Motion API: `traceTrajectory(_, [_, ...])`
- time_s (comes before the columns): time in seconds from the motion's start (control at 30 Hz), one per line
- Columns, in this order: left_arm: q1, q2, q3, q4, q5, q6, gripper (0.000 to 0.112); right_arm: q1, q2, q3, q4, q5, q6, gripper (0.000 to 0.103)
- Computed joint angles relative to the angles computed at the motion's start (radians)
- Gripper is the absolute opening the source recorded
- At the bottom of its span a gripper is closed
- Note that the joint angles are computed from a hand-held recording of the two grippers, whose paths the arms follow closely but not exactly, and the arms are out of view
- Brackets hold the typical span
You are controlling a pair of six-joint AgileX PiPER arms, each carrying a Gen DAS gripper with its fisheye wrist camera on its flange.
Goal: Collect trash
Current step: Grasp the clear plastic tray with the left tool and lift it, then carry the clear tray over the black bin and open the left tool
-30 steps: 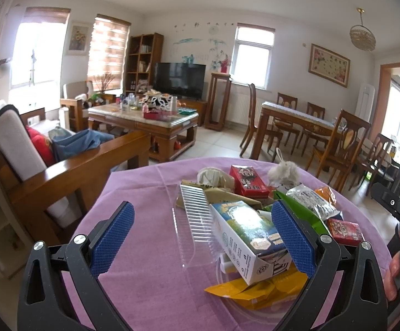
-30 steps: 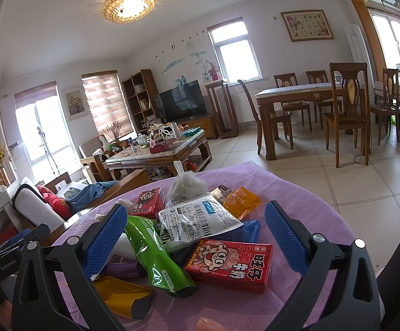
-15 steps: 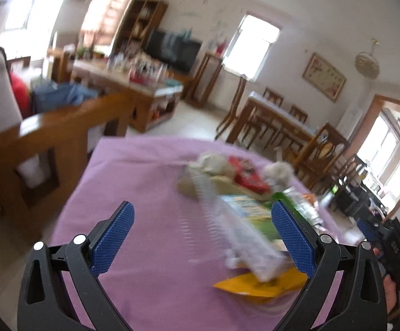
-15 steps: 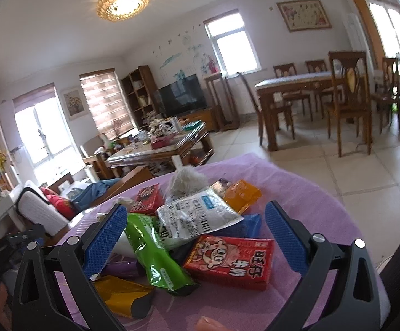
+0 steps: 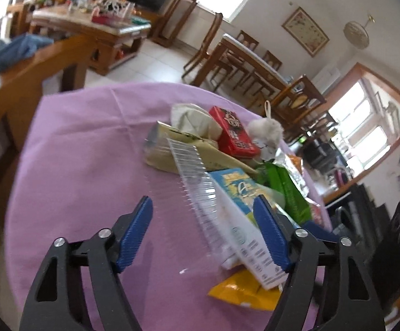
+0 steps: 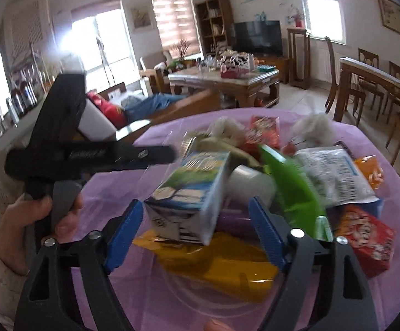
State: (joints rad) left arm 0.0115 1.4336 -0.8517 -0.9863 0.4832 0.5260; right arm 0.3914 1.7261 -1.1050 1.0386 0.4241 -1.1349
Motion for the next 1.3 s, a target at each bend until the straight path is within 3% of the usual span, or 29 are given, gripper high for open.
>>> traceTrajectory(0.03, [-0.002,0.015,-0.002,-0.035,0.003,0.021,0.066,0.033,0.007,0.001,-0.055,-0.036,0.058,0.07])
traceTrajectory(0.2, [0.011,0.097,-0.019,-0.265,0.017,0.192,0.041,0.081,0.014,-0.007,-0.23,-0.056,0.262,0.056])
traceTrajectory(0.33, [0.002,0.118,-0.005,-0.427,0.005,0.332,0.021,0.081,-0.02,0.029,-0.196,-0.067,0.245,0.052])
traceTrajectory(0.4, [0.011,0.101,0.016,-0.474,0.015,0.381,0.004,0.051,-0.045,0.054,-0.103,-0.044,0.164,0.051])
traceTrajectory(0.63, [0.065,0.002,0.109,-0.589,0.075,0.513,0.003,-0.124,-0.105,0.086,0.181,0.19,-0.05,0.048])
traceTrajectory(0.8, [0.04,-0.12,0.129,-0.526,0.075,0.438,0.003,-0.229,-0.227,0.148,0.242,0.287,-0.112,0.047])
traceTrajectory(0.97, [-0.136,-0.16,0.065,-0.43,0.004,0.308,0.003,-0.432,-0.342,0.183,0.236,0.409,-0.152,0.047])
traceTrajectory(1.17, [-0.432,-0.012,-0.116,-0.467,-0.081,0.301,0.003,-0.813,-0.408,0.179,0.233,0.563,-0.212,0.047])
traceTrajectory(1.3, [-0.595,0.192,-0.331,-0.469,-0.079,0.291,0.003,-1.063,-0.417,0.169,0.256,0.562,-0.272,0.047])
